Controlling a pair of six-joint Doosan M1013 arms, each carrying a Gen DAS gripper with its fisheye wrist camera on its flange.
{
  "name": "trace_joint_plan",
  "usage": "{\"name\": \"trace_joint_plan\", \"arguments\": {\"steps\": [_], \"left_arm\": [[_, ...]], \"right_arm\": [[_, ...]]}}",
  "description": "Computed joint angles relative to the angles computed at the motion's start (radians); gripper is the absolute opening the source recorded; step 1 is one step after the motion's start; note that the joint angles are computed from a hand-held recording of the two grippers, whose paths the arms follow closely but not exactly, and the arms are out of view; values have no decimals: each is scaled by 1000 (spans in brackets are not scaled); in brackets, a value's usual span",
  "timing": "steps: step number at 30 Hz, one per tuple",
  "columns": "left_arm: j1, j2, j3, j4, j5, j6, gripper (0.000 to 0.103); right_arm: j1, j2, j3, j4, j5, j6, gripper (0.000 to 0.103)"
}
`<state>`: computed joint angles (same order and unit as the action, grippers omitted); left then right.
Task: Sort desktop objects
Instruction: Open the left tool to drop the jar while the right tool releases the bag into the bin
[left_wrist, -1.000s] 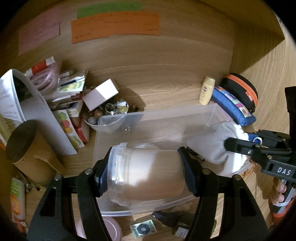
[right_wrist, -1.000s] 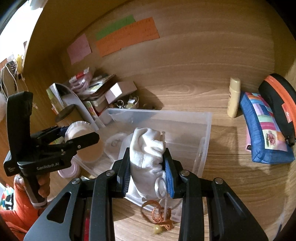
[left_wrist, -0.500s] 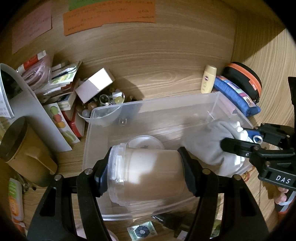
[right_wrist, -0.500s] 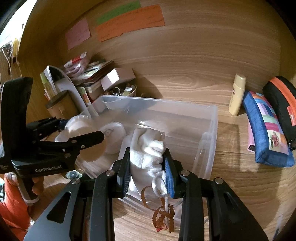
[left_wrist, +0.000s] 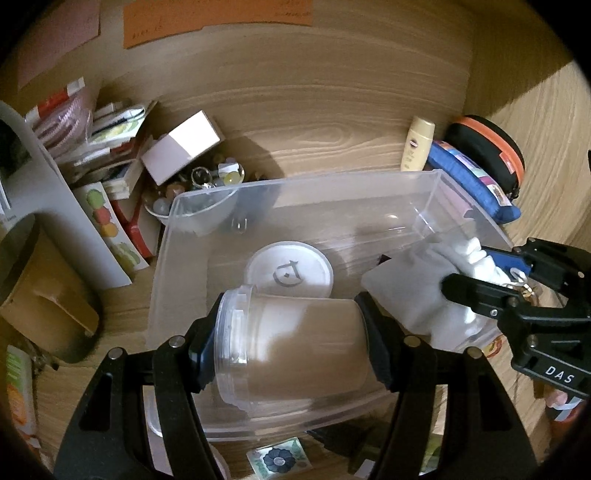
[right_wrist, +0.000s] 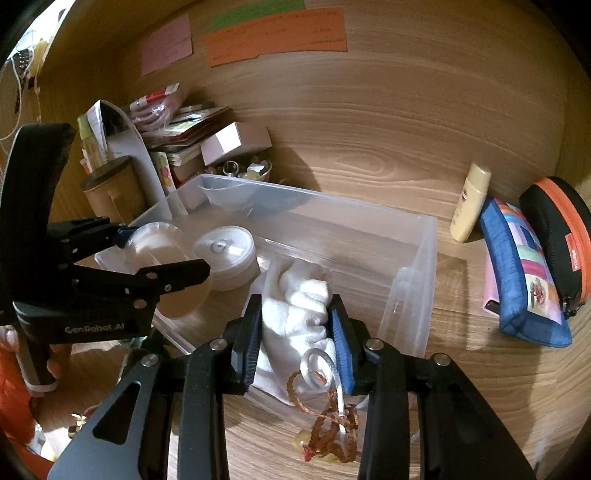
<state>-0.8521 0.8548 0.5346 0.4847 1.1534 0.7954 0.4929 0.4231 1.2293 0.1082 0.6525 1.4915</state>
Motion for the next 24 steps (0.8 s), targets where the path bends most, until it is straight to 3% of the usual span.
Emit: {"name": "trace_joint_plan", "arguments": {"steps": [13, 19, 24], "left_arm": [[-3, -6, 9, 41, 12, -9, 70], [-6, -18, 31, 64, -8, -5, 74], [-10, -20, 35, 86, -10, 0, 80]], "right_arm": [[6, 0, 6, -22, -6, 17, 38], [7, -14, 32, -30, -50, 8, 55], [7, -28, 56, -39, -96, 3, 61]]}}
